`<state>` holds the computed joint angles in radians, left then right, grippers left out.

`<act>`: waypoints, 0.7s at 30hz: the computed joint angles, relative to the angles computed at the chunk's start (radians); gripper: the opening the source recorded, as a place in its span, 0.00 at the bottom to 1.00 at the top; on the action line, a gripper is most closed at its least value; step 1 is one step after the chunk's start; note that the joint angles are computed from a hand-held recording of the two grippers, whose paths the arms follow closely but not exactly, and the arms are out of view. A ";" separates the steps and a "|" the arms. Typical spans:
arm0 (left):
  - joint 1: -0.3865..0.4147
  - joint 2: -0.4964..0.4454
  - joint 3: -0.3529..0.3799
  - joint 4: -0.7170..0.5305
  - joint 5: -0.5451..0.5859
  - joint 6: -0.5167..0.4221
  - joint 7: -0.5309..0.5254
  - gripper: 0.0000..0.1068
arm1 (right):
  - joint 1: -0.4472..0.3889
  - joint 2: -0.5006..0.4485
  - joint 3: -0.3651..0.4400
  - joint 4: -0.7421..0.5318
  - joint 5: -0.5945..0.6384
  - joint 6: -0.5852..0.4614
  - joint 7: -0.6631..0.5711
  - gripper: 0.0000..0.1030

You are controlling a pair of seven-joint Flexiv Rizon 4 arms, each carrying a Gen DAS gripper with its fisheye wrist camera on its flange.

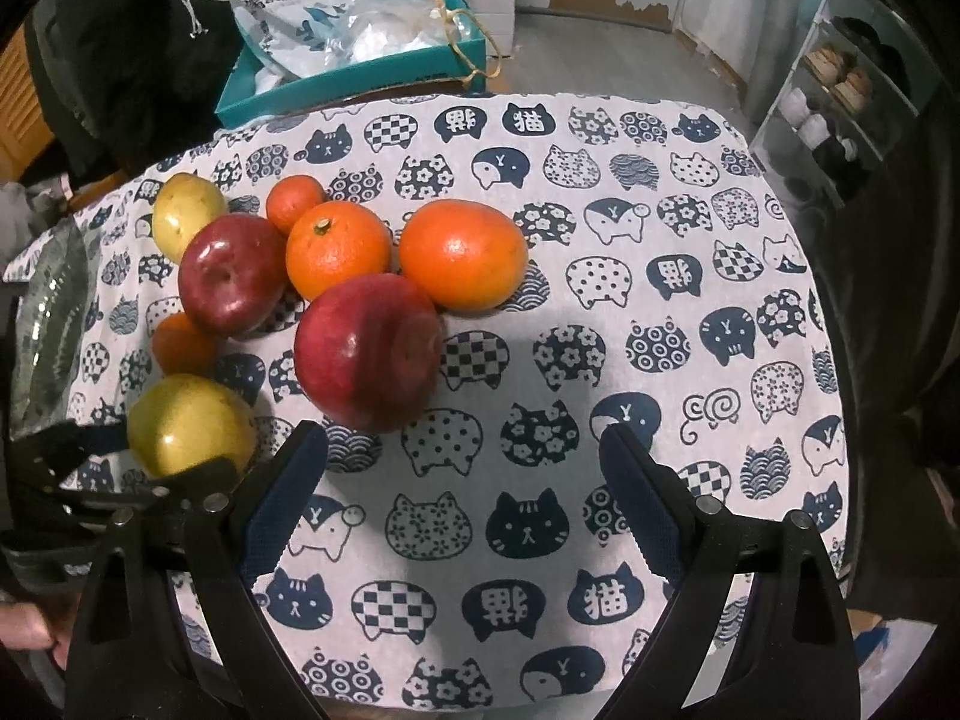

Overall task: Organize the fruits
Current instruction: 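Grasp the large yellow-green pear with the left tool while the right tool grasps the big red apple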

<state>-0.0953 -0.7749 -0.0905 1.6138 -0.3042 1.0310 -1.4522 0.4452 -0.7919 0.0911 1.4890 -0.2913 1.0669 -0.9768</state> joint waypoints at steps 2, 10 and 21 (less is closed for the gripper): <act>0.010 -0.001 -0.019 0.005 -0.011 0.008 0.019 0.72 | -0.005 -0.010 0.009 -0.015 0.008 -0.003 -0.007 0.88; -0.023 0.002 0.021 -0.006 0.031 0.007 0.002 0.71 | -0.016 -0.074 0.044 -0.112 0.050 -0.032 -0.054 0.88; -0.001 0.062 0.048 0.072 0.069 0.082 0.000 0.71 | -0.005 -0.209 0.068 -0.331 0.127 -0.169 -0.118 0.88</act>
<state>-0.0959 -0.7128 -0.0424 1.6862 -0.2352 1.1129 -1.4522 0.4398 -1.0007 0.1586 1.1582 -0.1640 0.8979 -1.0952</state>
